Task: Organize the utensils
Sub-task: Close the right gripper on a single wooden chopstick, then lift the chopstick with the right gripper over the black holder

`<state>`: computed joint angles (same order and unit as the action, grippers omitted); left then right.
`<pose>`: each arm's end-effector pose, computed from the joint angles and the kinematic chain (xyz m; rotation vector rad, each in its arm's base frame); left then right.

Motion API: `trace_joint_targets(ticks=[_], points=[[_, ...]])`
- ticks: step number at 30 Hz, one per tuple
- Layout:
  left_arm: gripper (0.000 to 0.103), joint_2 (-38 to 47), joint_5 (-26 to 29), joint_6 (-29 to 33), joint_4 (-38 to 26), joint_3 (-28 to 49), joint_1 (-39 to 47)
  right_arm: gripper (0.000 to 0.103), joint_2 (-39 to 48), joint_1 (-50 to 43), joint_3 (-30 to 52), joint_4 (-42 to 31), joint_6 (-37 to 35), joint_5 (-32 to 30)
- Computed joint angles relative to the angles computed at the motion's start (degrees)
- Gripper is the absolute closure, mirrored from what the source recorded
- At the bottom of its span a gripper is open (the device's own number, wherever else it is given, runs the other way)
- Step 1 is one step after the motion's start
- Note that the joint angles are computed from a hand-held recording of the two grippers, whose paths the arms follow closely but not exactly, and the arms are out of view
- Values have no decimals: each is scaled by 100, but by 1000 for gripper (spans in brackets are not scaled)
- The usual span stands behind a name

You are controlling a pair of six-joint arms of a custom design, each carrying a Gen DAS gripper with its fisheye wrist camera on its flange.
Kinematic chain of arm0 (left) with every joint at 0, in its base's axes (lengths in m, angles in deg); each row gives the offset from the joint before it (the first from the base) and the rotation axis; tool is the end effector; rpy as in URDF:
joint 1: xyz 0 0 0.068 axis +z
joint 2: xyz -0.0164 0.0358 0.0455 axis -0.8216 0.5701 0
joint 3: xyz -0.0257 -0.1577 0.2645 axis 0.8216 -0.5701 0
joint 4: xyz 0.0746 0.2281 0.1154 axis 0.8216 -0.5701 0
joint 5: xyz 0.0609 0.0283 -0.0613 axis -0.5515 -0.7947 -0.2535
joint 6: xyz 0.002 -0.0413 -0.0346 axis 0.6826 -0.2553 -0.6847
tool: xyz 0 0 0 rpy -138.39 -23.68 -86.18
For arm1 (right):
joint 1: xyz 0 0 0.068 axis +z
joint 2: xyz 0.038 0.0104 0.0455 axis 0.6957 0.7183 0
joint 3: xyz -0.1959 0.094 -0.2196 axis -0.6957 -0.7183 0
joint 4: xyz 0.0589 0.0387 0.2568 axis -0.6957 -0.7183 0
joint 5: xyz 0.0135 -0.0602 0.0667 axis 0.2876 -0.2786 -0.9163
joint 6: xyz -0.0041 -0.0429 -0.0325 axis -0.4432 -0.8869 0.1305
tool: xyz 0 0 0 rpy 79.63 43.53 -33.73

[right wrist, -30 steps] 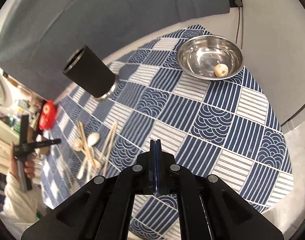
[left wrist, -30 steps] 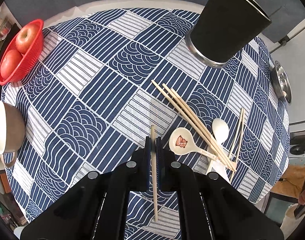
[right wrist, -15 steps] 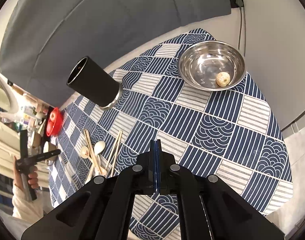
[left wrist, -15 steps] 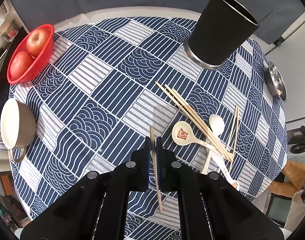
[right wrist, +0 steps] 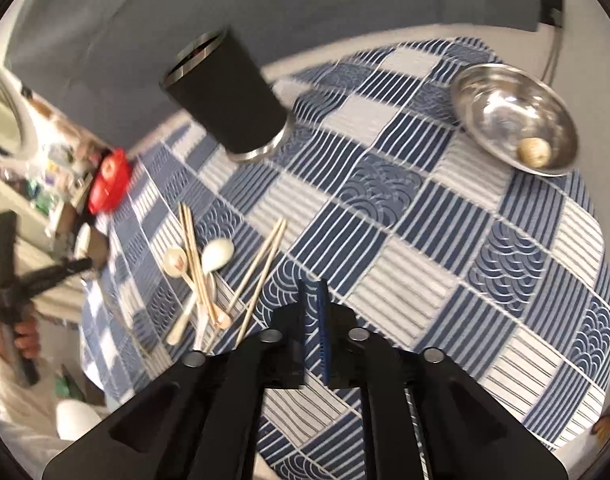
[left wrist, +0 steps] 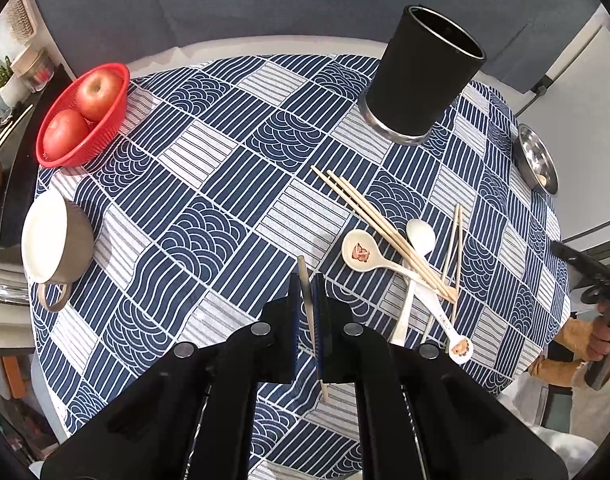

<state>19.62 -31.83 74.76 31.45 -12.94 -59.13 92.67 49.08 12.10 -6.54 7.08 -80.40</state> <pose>0.2533 -0.0254 0.2790 0.6541 2.7861 -0.2745 0.1138 0.0159 0.2588 0.5524 2.6660 0.4097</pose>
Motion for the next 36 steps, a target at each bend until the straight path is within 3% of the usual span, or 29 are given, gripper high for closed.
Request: trace_joint_targets(ticks=[1, 3, 13, 20, 22, 30, 36], points=[[97, -36, 14, 26, -31, 1, 32, 75, 189, 324, -69, 207, 180, 135], [97, -150, 22, 110, -89, -23, 88, 68, 634, 854, -160, 611, 442, 366], [96, -632, 52, 374, -245, -195, 454, 68, 3064, 2067, 66, 1787, 843, 983], [95, -808, 79, 513, -314, -260, 697, 69, 4056, 2592, 660, 1470, 1048, 1640], [95, -841, 89, 529, -326, -274, 740, 93, 4112, 2622, 711, 1485, 1021, 1512], [95, -892, 304, 677, -475, -190, 916, 99, 3332, 2491, 431, 1137, 1032, 1435], [98, -996, 553, 694, -582, 25, 913, 99, 2417, 2076, 816, 464, 720, 1573]])
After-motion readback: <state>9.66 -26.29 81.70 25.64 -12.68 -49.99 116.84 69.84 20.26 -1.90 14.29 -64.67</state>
